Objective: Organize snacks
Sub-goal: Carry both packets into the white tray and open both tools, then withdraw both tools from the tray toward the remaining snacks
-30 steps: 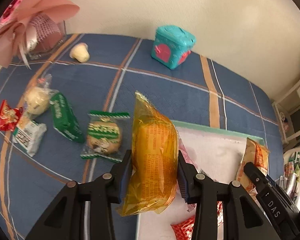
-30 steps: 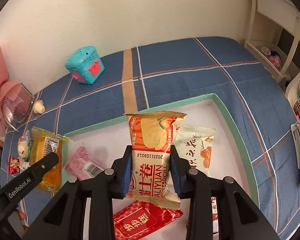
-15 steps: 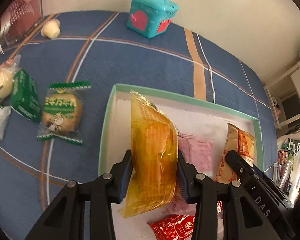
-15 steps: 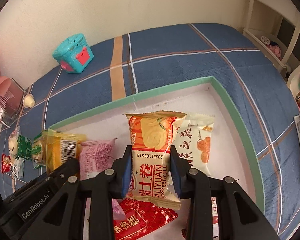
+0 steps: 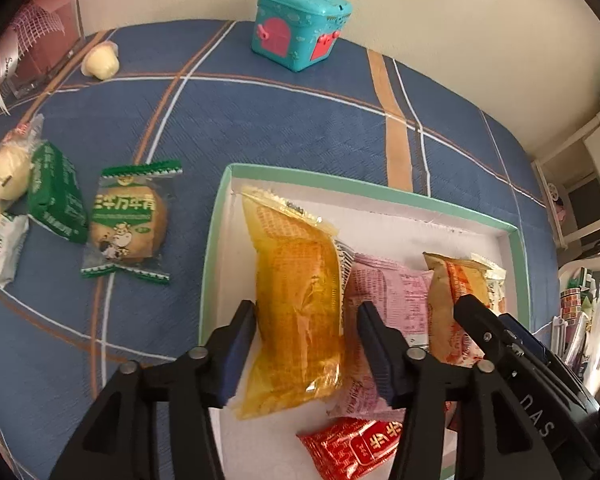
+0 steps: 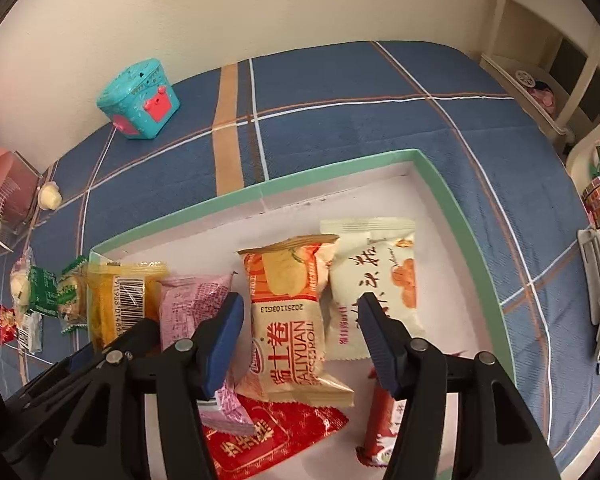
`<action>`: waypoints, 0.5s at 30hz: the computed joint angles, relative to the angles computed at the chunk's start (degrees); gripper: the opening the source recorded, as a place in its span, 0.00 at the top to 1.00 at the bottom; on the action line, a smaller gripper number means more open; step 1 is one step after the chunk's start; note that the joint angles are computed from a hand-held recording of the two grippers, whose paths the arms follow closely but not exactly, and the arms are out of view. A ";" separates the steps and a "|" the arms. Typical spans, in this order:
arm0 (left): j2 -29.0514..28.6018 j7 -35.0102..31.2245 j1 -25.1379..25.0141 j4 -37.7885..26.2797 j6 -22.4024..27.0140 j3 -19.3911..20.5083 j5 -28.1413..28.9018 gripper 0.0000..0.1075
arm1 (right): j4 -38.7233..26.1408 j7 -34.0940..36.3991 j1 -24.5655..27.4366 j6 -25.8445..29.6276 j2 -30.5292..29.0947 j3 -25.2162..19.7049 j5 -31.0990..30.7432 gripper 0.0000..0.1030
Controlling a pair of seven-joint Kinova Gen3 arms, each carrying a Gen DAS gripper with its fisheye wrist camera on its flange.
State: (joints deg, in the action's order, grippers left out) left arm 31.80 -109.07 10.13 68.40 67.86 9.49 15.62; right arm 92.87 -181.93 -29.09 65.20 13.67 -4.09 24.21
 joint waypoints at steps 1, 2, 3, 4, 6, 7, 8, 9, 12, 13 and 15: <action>-0.20 0.06 -0.05 -0.19 0.26 -0.06 -0.08 0.42 | -0.18 -0.07 0.02 0.39 -0.26 0.02 -0.20 0.41; -0.53 0.09 -0.08 -0.26 0.45 -0.09 -0.15 0.40 | -0.38 -0.08 -0.01 0.86 -0.49 -0.03 -0.28 0.41; -0.95 -0.17 -0.34 -0.35 0.70 -0.03 -0.04 0.40 | -0.75 0.01 -0.08 1.54 -0.63 -0.12 -0.28 0.41; -1.32 -0.30 -0.42 -0.29 0.74 -0.05 -0.04 0.37 | -1.29 0.07 -0.35 2.55 -0.73 -0.25 0.01 0.41; -2.32 -0.64 -0.57 -0.11 0.56 -0.14 -0.11 0.34 | -2.44 -0.12 -1.03 4.73 -0.83 -0.48 0.77 0.41; -2.69 -0.88 -0.69 -0.04 0.46 -0.17 -0.10 0.33 | -3.02 -0.20 -1.41 5.81 -0.95 -0.65 1.17 0.41; -2.93 -1.05 -0.83 -0.14 0.48 -0.22 -0.10 0.31 | -3.55 -0.36 -1.85 6.78 -1.10 -0.83 1.70 0.41; -3.33 -1.05 -0.92 -0.20 0.41 -0.34 -0.13 0.29 | -4.07 -0.56 -2.32 7.74 -1.22 -1.03 2.30 0.41; -4.76 -0.78 -0.67 0.72 -1.03 -1.03 -1.13 0.23 | -5.32 -1.34 -3.67 9.91 -1.66 -1.63 4.10 0.41; -5.77 -0.86 -0.40 1.91 -2.46 -1.41 -2.02 0.22 | -5.88 -1.78 -4.24 10.89 -1.69 -1.85 4.72 0.41; -6.94 -0.91 -0.32 3.28 -4.43 -1.85 -3.20 0.22 | -7.18 -2.14 -5.19 12.91 -1.37 -2.18 5.84 0.41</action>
